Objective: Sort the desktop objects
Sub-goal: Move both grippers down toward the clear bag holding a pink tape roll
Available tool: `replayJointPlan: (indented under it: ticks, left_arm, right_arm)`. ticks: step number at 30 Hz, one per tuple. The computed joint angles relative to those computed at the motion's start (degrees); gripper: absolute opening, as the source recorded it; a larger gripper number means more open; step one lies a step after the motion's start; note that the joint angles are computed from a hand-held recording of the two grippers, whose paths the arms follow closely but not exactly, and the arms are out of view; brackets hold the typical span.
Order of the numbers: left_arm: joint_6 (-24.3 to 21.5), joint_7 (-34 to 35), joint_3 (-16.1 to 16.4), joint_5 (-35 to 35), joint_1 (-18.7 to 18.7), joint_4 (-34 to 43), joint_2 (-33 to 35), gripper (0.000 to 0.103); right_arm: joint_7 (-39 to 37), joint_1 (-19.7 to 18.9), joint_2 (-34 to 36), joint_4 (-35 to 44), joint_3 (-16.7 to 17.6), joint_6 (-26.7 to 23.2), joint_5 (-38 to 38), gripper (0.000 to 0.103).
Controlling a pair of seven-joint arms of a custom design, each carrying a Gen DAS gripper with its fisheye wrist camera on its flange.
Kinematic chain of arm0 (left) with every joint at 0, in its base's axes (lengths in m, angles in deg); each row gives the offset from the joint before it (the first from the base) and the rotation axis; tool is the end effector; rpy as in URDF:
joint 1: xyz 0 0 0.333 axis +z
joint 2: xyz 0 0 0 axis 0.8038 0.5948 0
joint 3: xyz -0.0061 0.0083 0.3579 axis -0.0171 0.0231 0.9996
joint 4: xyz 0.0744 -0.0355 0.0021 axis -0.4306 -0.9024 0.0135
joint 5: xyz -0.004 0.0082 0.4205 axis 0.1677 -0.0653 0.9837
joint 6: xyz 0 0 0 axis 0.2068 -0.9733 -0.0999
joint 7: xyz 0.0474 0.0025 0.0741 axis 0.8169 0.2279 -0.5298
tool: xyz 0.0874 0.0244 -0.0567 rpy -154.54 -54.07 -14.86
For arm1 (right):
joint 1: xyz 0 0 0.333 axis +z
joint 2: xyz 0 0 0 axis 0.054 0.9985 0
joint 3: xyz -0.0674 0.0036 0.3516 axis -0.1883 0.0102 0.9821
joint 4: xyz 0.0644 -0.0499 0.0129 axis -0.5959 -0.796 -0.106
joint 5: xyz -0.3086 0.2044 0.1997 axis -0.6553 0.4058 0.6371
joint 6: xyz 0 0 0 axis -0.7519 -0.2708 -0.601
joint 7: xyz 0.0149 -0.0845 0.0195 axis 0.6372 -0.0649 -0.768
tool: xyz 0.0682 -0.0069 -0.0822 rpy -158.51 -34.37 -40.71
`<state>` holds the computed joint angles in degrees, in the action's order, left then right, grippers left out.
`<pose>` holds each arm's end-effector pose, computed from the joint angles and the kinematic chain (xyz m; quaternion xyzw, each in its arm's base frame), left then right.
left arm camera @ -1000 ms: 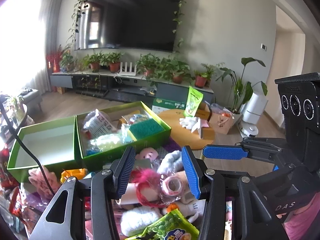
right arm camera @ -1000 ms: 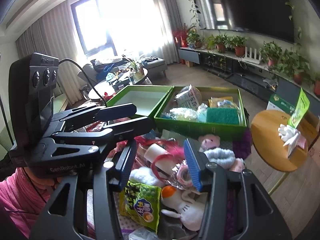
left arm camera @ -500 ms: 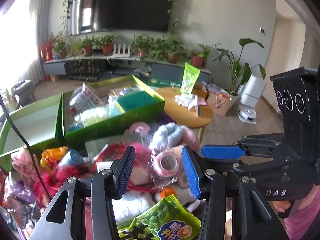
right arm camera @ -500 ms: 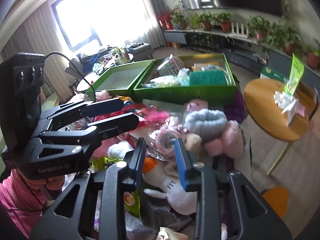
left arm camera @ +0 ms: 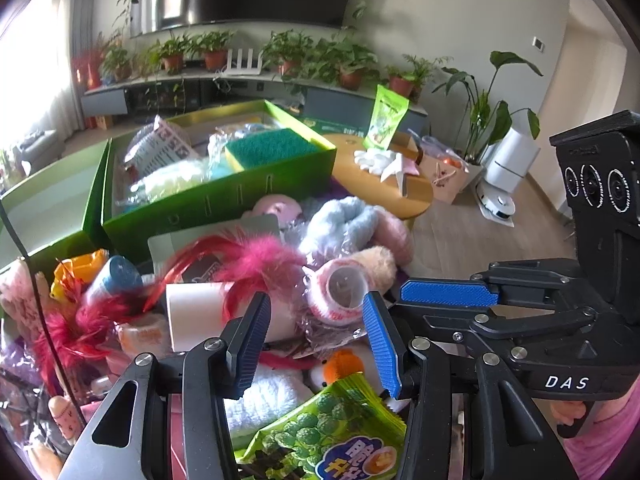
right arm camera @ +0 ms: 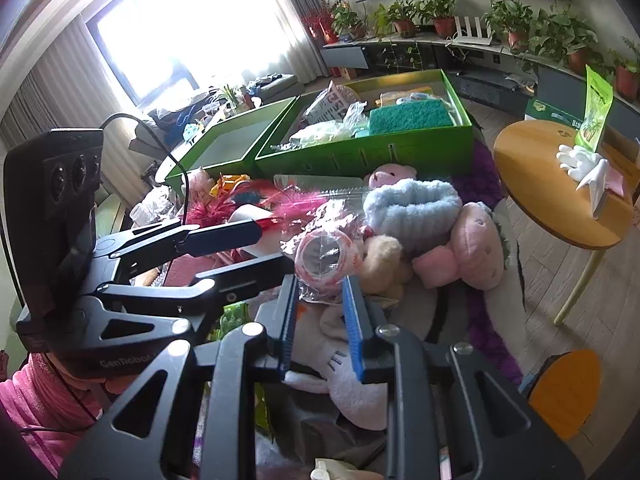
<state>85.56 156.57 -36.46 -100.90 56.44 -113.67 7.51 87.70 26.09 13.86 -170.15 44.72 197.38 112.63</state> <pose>0.5927 -0.0313 0.3904 -0.4635 0.8084 -0.3499 0.0962 0.5138 0.2482 0.4174 -0.6997 0.5934 -0.0756 0.3905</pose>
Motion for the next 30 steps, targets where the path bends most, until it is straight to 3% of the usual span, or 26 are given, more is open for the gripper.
replayJointPlan:
  ticks: [8,16,19,30]
  left_arm:
    - [-0.78,-3.59,-0.33,3.42,0.54,1.66,1.98,0.049]
    - [-1.38,-4.08,-0.87,4.11,1.09,2.76,2.77,0.049]
    - [-1.67,-4.45,-1.0,4.97,1.23,3.24,3.25,0.041]
    - [-0.55,-1.87,-1.86,3.92,1.79,3.55,4.08,0.039]
  right_arm:
    - [2.11,-0.97,1.55,0.79,-0.19,-1.8,-1.48,0.025]
    - [-2.69,-3.12,2.82,3.01,-0.11,-6.27,5.7,0.025]
    - [-2.86,-3.31,3.41,3.95,-0.52,-7.53,7.08,0.024]
    - [0.82,-3.92,5.27,5.51,-0.38,-8.76,2.59,0.024]
